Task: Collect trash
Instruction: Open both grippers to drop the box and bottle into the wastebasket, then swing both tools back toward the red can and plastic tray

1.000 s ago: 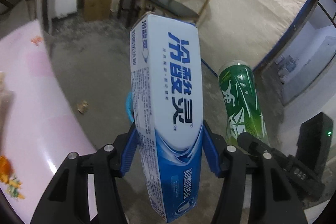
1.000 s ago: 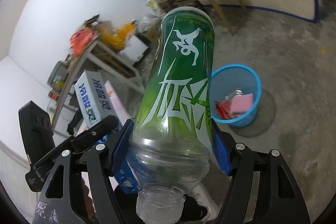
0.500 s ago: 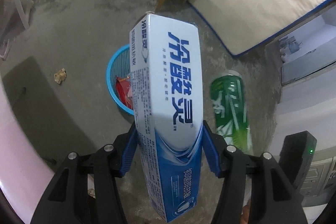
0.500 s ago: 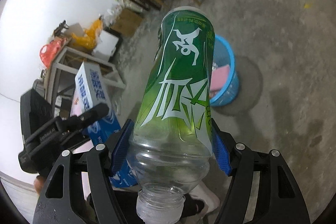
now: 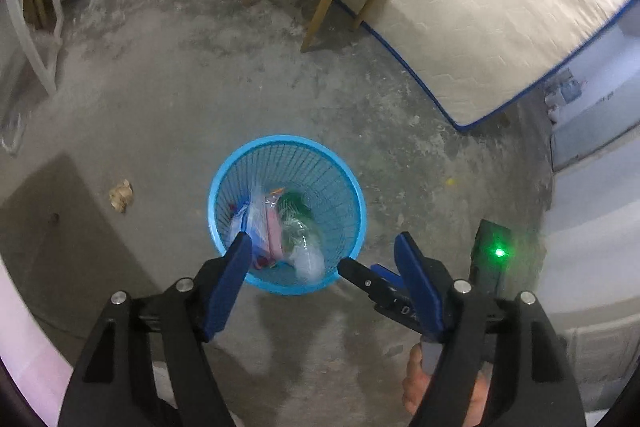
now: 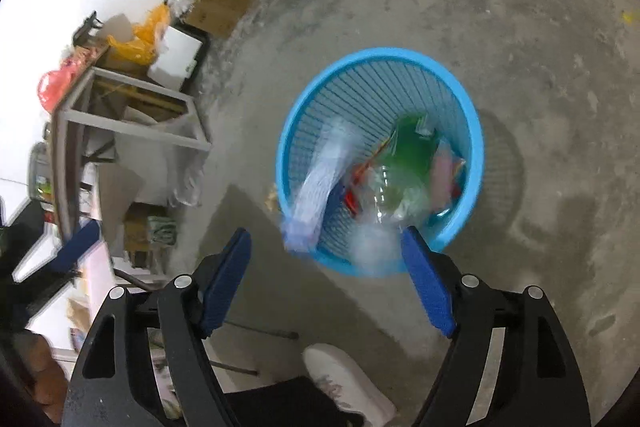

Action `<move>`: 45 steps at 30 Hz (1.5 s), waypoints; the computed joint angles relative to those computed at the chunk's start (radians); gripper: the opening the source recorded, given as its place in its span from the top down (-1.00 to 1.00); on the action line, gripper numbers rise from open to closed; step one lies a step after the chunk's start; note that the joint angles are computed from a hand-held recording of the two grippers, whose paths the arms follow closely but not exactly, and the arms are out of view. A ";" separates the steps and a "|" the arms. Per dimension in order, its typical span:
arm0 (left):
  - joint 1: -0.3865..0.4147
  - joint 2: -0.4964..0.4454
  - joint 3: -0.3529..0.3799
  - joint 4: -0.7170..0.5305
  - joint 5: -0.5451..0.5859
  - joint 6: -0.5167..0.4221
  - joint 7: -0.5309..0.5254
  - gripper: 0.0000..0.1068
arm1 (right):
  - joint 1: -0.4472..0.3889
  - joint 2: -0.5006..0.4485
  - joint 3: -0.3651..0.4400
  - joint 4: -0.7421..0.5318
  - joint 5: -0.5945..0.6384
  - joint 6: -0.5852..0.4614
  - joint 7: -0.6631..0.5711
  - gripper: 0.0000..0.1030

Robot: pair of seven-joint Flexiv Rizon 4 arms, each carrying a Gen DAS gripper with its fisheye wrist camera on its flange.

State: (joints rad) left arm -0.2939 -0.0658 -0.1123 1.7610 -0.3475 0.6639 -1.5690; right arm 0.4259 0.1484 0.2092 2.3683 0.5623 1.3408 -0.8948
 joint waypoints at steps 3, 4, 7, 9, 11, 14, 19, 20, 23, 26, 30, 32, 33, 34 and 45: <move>-0.003 0.047 0.009 0.046 0.004 0.017 0.025 -0.34 | -0.004 0.030 0.026 0.034 -0.031 0.005 0.045 -0.35; -0.003 0.062 0.012 0.061 -0.004 0.019 0.032 -0.34 | -0.006 0.046 0.032 0.052 -0.046 0.006 0.063 -0.34; 0.001 0.100 0.024 0.101 -0.027 0.022 0.057 -0.34 | -0.011 0.109 0.045 0.100 -0.089 -0.003 0.126 -0.30; 0.005 0.126 0.030 0.119 -0.034 0.019 0.060 -0.34 | -0.011 0.133 0.051 0.129 -0.121 0.006 0.169 -0.27; 0.007 0.161 0.038 0.141 -0.042 0.015 0.065 -0.34 | -0.026 0.183 0.080 0.169 -0.176 -0.002 0.243 -0.26; 0.009 0.214 0.053 0.175 -0.065 0.016 0.089 -0.34 | -0.019 0.233 0.096 0.211 -0.231 0.002 0.323 -0.24; 0.015 0.326 0.083 0.214 -0.062 -0.022 0.161 -0.34 | -0.009 0.324 0.126 0.259 -0.315 0.008 0.455 -0.24; 0.012 0.351 0.092 0.225 -0.069 -0.026 0.187 -0.34 | -0.011 0.354 0.142 0.263 -0.336 0.001 0.490 -0.24; 0.000 0.449 0.125 0.278 -0.094 -0.041 0.270 -0.43 | 0.012 0.400 0.154 0.266 -0.378 0.008 0.547 -0.27; -0.002 0.584 0.160 0.365 -0.102 -0.044 0.310 -0.48 | 0.041 0.421 0.150 0.249 -0.422 0.018 0.572 -0.32; 0.036 0.769 0.207 0.472 -0.058 -0.068 0.307 -0.49 | 0.078 0.399 0.130 0.183 -0.489 0.022 0.549 -0.34; 0.073 0.841 0.225 0.503 -0.025 -0.090 0.291 -0.49 | 0.094 0.374 0.120 0.141 -0.519 0.022 0.520 -0.34; 0.093 0.879 0.239 0.517 -0.006 -0.101 0.288 -0.49 | 0.103 0.356 0.116 0.116 -0.536 0.026 0.499 -0.34; 0.121 0.928 0.261 0.533 0.019 -0.110 0.286 -0.49 | 0.111 0.338 0.115 0.091 -0.550 0.031 0.480 -0.34; 0.360 1.072 0.472 0.542 0.092 -0.130 0.364 -0.49 | 0.273 -0.057 0.130 -0.374 -0.688 -0.025 0.103 -0.34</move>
